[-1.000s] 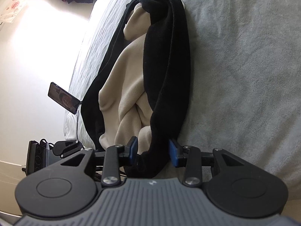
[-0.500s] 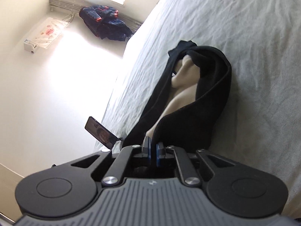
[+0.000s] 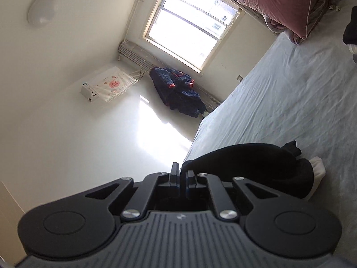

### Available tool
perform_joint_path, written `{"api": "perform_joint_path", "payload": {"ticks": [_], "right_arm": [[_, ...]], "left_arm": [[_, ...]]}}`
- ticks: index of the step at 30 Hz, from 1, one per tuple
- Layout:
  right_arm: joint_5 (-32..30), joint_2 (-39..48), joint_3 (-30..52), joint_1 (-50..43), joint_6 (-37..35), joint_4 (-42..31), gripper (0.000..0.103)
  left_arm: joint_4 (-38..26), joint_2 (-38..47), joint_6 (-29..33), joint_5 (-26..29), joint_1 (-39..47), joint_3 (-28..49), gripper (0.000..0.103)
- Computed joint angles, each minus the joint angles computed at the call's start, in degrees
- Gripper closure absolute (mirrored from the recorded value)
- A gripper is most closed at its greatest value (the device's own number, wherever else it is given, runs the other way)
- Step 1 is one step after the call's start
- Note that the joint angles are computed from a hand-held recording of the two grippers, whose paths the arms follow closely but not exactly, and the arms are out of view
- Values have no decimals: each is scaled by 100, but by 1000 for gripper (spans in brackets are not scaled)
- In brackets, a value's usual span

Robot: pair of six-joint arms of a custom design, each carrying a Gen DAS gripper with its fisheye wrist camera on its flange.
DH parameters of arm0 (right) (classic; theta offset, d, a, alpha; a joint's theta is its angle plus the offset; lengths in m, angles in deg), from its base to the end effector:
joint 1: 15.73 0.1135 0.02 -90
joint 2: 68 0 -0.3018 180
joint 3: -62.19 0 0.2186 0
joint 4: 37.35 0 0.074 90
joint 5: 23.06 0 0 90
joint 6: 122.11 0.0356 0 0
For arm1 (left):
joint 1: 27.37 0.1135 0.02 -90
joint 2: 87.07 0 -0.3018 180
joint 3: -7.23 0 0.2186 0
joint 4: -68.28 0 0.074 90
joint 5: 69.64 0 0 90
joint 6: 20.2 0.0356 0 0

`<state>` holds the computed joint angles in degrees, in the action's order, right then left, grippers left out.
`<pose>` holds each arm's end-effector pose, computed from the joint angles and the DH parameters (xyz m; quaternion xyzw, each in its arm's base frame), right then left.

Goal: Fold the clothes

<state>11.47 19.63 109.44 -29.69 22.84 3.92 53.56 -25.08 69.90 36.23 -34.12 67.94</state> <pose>0.2674 -0.0362 0.2749 0.0779 0.6997 0.5267 0.4765 0.1983 -0.0333 0.3452 0.1302 0.7846 -0.1446 0.5887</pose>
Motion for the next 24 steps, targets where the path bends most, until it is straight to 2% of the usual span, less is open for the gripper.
{"api": "perform_joint_path", "payload": {"ticks": [8, 13, 17, 20, 24], "right_arm": [[748, -1253, 561, 216, -182, -793, 94], [1238, -1804, 683, 347, -384, -1050, 94], [1765, -2236, 745, 526, -896, -1504, 95], [2433, -2374, 847, 810, -1530, -1989, 95], [3135, -1990, 711, 1114, -1991, -1859, 95]], "left_arm": [[-788, -241, -297, -1086, -801, 1540, 97], [-1151, -380, -205, -1693, -1344, 2120, 97], [-1268, -393, 13, -2237, -1805, 2332, 97], [-1379, -302, 104, -2295, -1844, 2423, 96], [-1286, 146, 124, -2145, -1673, 2460, 96]]}}
